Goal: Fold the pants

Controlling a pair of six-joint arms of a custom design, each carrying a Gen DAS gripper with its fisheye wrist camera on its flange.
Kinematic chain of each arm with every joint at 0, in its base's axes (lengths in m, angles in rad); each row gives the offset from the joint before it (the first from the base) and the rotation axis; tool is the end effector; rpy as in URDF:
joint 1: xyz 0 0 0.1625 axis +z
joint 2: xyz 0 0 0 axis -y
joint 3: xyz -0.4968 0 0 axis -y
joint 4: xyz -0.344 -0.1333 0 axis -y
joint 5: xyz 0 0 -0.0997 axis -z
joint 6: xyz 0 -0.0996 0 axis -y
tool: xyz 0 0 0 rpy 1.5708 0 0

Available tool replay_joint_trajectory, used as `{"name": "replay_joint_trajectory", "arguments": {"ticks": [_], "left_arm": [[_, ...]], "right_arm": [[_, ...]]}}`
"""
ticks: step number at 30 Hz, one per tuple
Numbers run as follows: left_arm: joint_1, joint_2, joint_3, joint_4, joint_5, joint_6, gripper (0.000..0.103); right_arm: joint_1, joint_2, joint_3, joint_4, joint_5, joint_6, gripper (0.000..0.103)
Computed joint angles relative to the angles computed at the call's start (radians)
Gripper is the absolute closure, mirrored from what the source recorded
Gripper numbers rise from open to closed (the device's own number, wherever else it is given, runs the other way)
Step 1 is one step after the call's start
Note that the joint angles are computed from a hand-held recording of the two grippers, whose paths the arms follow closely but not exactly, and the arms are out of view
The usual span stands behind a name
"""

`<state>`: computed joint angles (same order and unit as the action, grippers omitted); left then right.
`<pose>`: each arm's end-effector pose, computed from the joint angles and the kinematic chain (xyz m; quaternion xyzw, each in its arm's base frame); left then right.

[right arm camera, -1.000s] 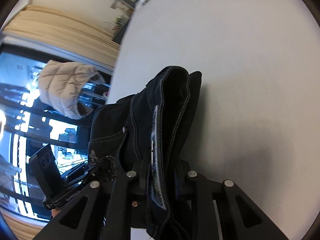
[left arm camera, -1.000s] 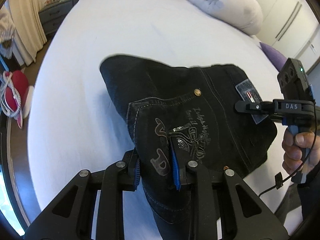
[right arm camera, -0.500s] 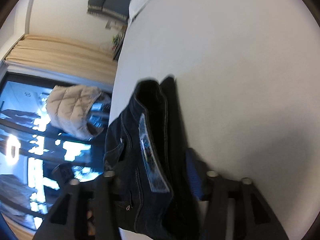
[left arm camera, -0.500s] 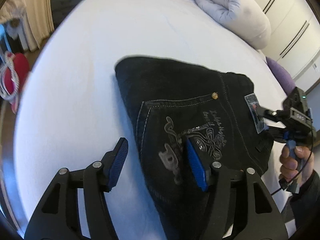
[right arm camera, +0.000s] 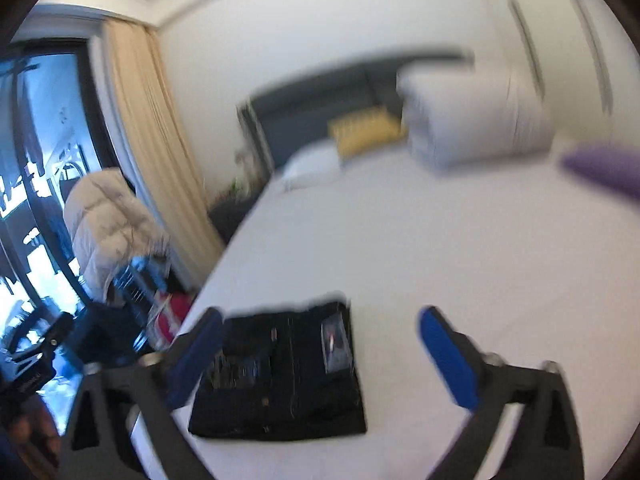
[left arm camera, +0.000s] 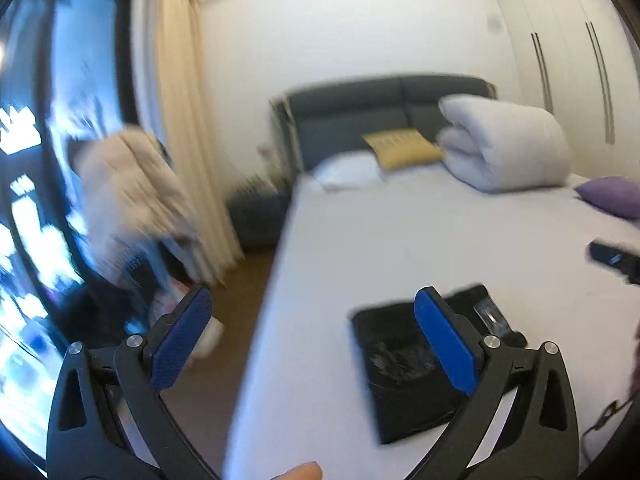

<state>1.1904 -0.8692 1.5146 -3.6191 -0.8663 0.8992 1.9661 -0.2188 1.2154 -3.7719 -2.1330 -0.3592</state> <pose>-0.0714 -0.7113 0.4207 0.2495 0.7081 -0.5178 0.4101 0.3768 -0.6947 0.0444 0.1455 -0.7939 0.5483 0.2187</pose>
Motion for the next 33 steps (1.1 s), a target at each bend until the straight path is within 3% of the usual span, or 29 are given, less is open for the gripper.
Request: {"name": "replay_joint_trajectory", "arguments": {"ticks": [2, 4, 6, 9, 11, 14, 18, 24, 28, 33], "left_arm": [[-0.037, -0.049, 0.076, -0.101, -0.001, 0.049, 0.000], [-0.068, -0.108, 0.154, -0.135, 0.013, 0.027, 0.000], [-0.102, -0.158, 0.205, -0.109, 0.088, -0.024, 0.000], [-0.135, -0.230, 0.268, -0.026, 0.126, -0.088, 0.000], [-0.152, -0.272, 0.301, 0.014, 0.153, -0.120, 0.000], [-0.174, -0.341, 0.341, 0.140, 0.199, -0.225, 0.000], [-0.176, -0.409, 0.366, 0.392, 0.193, -0.445, 0.000], [-0.142, -0.409, 0.360, 0.614, 0.185, -0.641, 0.000], [-0.103, -0.363, 0.344, 0.660, 0.166, -0.684, 0.000], [-0.066, -0.317, 0.324, 0.663, 0.154, -0.672, 0.000]], "right_arm": [[0.030, -0.009, 0.026, -0.089, -0.007, -0.063, 0.000], [0.073, -0.006, 0.016, -0.155, -0.046, -0.129, 0.000], [0.103, -0.008, 0.020, -0.201, -0.073, -0.168, 0.000], [0.145, -0.033, 0.056, -0.217, -0.098, -0.178, 0.000], [0.163, -0.061, 0.093, -0.165, -0.108, -0.143, 0.000], [0.197, -0.072, 0.097, -0.064, -0.205, -0.085, 0.000], [0.220, -0.075, 0.107, 0.042, -0.302, 0.011, 0.000], [0.220, -0.079, 0.151, 0.161, -0.352, 0.163, 0.000], [0.203, -0.084, 0.170, 0.264, -0.342, 0.264, 0.000], [0.189, -0.081, 0.169, 0.313, -0.328, 0.291, 0.000]]}}
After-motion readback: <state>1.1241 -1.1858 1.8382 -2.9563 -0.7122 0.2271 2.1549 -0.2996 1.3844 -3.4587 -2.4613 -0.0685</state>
